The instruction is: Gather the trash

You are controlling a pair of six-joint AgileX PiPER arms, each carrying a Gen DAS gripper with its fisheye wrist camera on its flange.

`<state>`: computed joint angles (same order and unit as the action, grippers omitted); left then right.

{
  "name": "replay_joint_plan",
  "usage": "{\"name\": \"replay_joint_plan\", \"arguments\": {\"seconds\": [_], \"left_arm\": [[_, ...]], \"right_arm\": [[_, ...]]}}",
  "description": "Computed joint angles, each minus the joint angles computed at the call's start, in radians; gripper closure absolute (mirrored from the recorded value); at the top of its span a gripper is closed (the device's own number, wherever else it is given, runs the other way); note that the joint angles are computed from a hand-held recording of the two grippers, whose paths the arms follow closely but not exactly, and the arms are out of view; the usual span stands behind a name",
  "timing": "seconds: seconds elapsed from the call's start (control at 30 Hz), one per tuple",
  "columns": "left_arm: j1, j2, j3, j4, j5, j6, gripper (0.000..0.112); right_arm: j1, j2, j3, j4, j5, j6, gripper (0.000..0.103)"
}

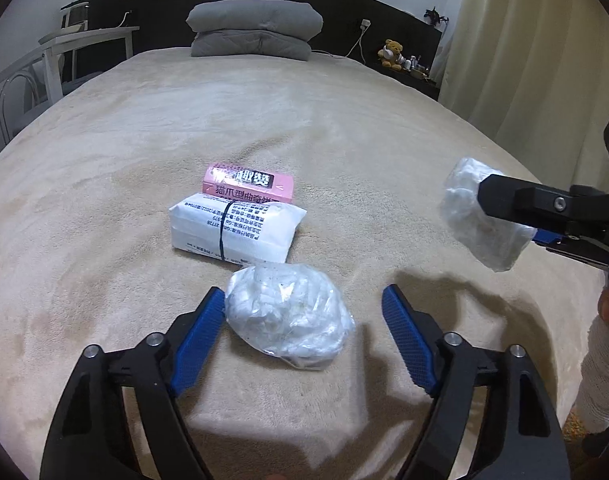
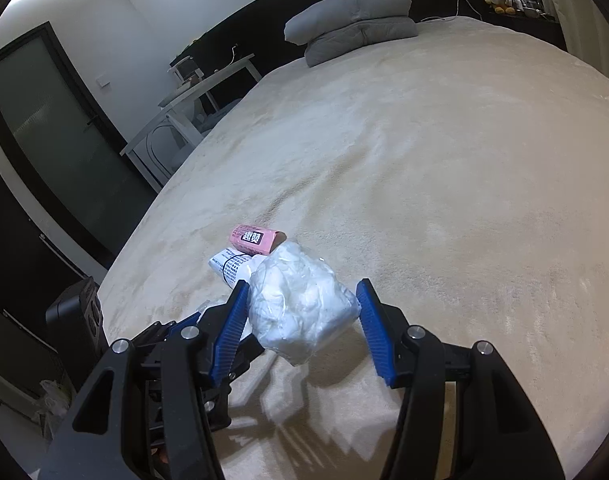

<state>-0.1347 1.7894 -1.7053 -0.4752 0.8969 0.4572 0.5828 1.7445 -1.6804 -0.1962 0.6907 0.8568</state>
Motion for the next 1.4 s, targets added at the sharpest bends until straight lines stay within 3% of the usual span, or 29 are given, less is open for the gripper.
{"name": "replay_joint_plan", "arguments": {"seconds": [0.07, 0.13, 0.47, 0.9, 1.4], "left_arm": [[0.001, 0.014, -0.014, 0.015, 0.012, -0.017, 0.053], [0.004, 0.012, -0.01, 0.019, 0.008, -0.012, 0.054], [0.05, -0.062, 0.057, -0.059, -0.006, 0.065, 0.055], [0.111, -0.183, 0.136, -0.17, 0.03, 0.126, 0.055], [0.218, -0.398, 0.292, -0.321, 0.12, 0.236, 0.055]], "right_arm": [[0.0, -0.011, 0.016, -0.011, -0.007, 0.012, 0.048], [-0.003, -0.026, 0.04, -0.012, -0.02, 0.024, 0.048], [0.017, -0.081, 0.11, -0.069, -0.029, 0.095, 0.048], [0.081, -0.129, 0.149, -0.174, -0.006, 0.176, 0.048], [0.287, -0.258, 0.288, -0.42, 0.079, 0.423, 0.048]]}}
